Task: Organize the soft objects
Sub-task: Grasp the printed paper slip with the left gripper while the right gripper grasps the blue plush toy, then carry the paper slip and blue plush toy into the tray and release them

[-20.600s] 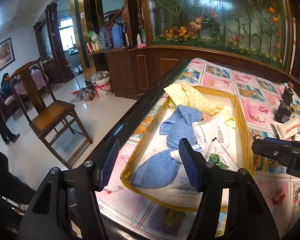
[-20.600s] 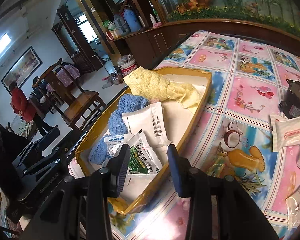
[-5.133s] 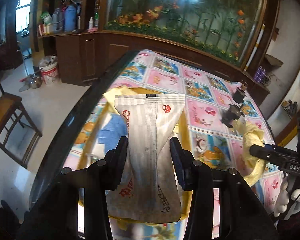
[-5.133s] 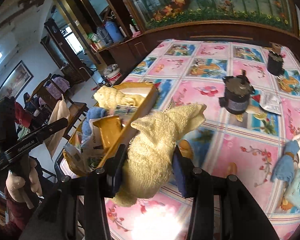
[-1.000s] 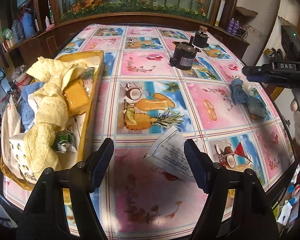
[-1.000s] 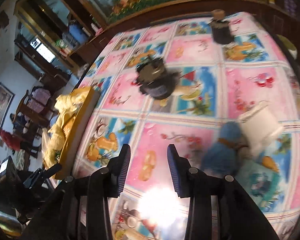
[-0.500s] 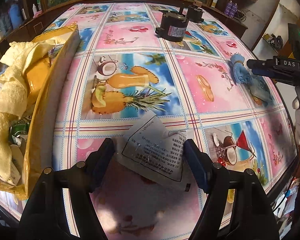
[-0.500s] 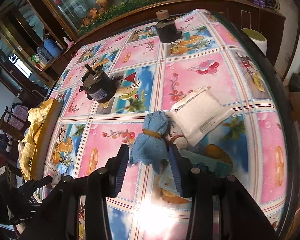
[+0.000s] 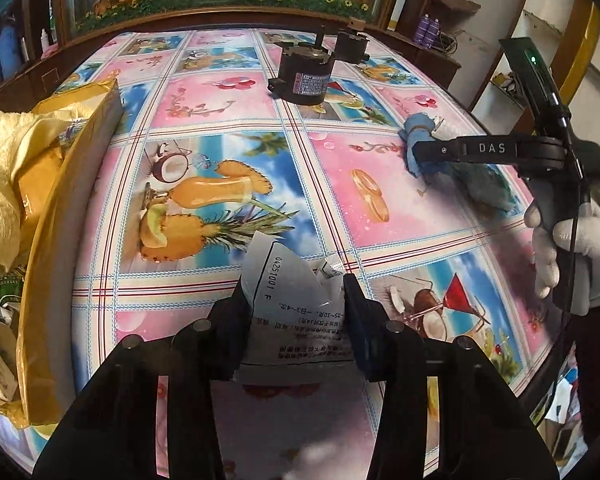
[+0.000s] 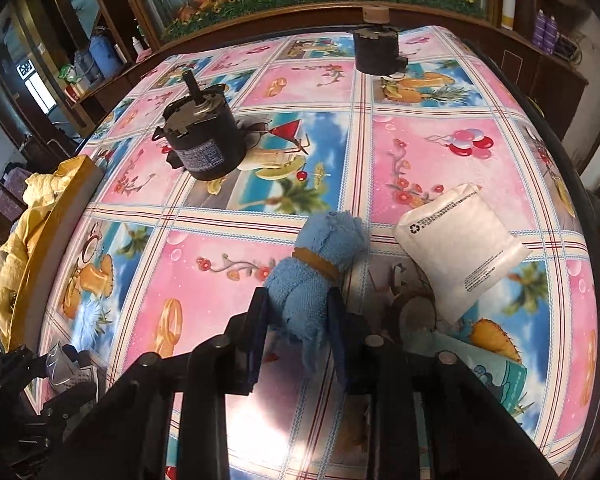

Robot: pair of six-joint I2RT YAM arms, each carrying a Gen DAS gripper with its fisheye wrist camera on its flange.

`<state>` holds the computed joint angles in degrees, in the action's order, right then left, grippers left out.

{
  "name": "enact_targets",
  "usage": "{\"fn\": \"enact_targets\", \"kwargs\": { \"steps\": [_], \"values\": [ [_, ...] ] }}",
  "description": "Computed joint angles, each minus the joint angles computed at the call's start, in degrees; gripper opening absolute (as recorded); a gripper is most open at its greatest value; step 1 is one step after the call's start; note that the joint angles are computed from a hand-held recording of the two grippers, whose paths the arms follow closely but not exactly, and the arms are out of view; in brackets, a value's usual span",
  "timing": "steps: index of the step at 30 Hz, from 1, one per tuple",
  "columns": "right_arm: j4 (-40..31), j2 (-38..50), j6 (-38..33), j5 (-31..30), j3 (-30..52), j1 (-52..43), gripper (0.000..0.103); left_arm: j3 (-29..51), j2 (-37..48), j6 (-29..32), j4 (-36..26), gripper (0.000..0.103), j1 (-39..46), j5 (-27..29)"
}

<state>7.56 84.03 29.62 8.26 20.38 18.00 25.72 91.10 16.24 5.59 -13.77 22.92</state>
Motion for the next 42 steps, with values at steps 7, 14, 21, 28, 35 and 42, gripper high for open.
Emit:
{"fn": "enact_targets", "kwargs": {
  "steps": [7,14,21,28,35,42],
  "values": [
    [-1.76,-7.96,3.04,0.63,-2.05,4.36,0.021,0.01,-7.86,2.06,-8.14,0.043,9.17,9.57],
    [-6.36,-9.05,5.32,4.14,3.54,14.78,0.021,6.55,-11.72,9.01,-21.56,0.043,26.01,19.15],
    [-5.04,1.0,4.63,2.72,14.54,21.91,0.021,15.04,-5.19,8.99,-20.96,0.043,35.84,18.01],
    [-7.69,15.0,1.78,0.27,30.82,25.69,0.021,20.18,5.28,6.78,-14.33,0.044,36.7,12.27],
    [-13.94,29.09,-0.31,-5.24,47.78,26.17,0.021,23.51,9.86,7.29,-14.64,0.056,38.18,11.59],
    [-22.96,39.14,-1.09,-5.41,60.9,28.58,0.024,22.2,7.26,7.68,-14.69,0.056,41.0,14.67]
  ]
}}
